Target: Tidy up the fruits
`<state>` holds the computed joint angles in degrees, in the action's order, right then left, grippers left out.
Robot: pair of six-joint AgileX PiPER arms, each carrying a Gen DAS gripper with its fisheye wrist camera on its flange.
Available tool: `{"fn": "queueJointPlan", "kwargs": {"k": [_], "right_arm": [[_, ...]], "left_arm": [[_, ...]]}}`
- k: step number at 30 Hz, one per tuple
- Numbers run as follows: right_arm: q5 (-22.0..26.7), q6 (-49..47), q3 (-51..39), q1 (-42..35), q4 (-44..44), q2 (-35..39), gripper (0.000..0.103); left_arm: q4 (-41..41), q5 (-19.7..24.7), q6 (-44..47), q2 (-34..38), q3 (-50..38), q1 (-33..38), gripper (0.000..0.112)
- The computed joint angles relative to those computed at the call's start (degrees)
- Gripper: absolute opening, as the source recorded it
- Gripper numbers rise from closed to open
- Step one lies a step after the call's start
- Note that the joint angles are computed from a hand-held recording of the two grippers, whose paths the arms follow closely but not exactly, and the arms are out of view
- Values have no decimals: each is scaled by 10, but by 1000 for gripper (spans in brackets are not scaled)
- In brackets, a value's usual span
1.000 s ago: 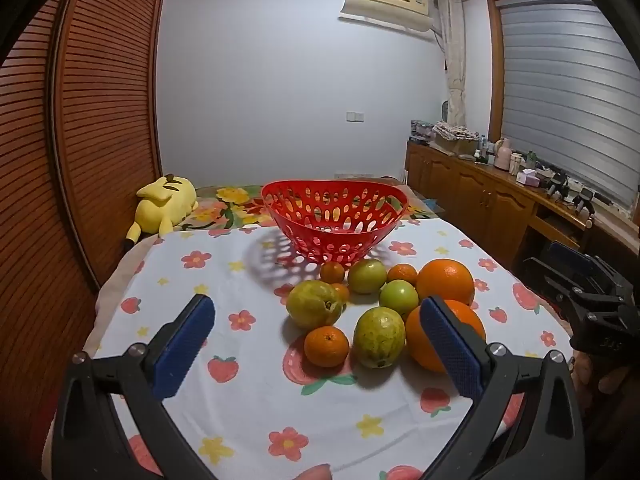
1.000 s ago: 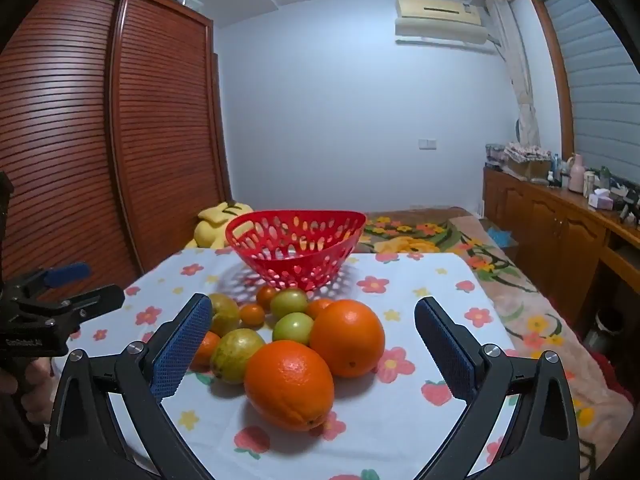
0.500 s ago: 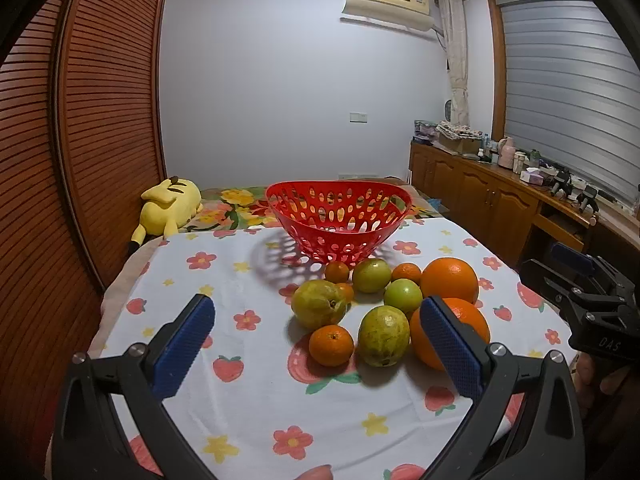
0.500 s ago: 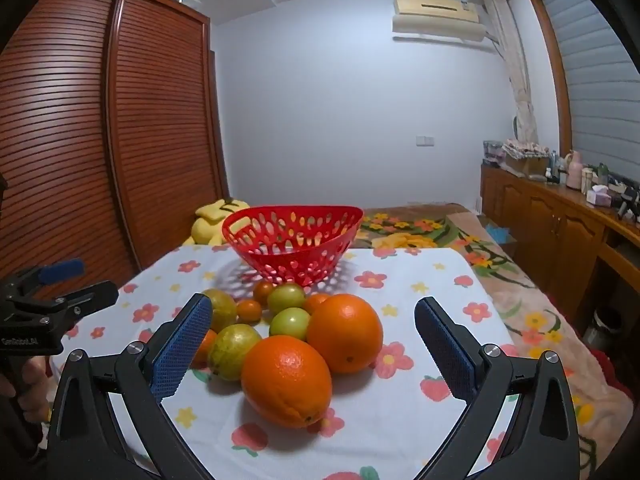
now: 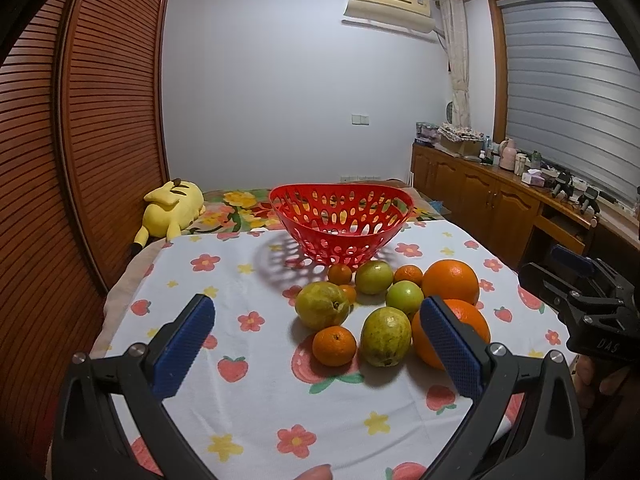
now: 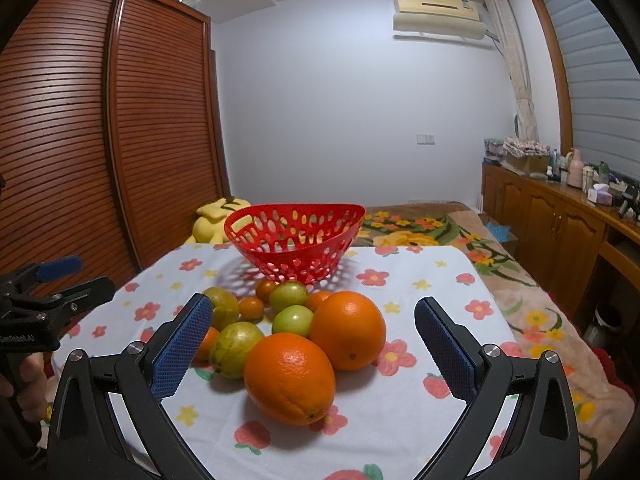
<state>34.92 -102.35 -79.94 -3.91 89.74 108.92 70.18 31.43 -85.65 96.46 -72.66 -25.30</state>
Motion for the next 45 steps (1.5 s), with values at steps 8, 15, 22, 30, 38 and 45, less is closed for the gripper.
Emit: {"fn": "queueJointPlan", "kwargs": {"k": [8, 15, 22, 30, 38, 45], "right_arm": [[-3, -8, 2, 4, 8, -3, 103], [-4, -10, 2, 5, 11, -3, 103], [-5, -10, 2, 5, 10, -3, 103], [-3, -11, 4, 4, 11, -4, 103], [-3, -13, 6, 5, 13, -4, 103], [-5, -12, 5, 5, 12, -5, 103]], "left_arm": [[9, 8, -7, -3, -1, -4, 103], [10, 14, -6, -3, -3, -8, 103], [11, 13, -7, -3, -4, -8, 103], [12, 16, -7, -4, -5, -11, 103], [12, 17, -7, -4, -6, -13, 103], [14, 19, -9, -5, -5, -15, 103]]}}
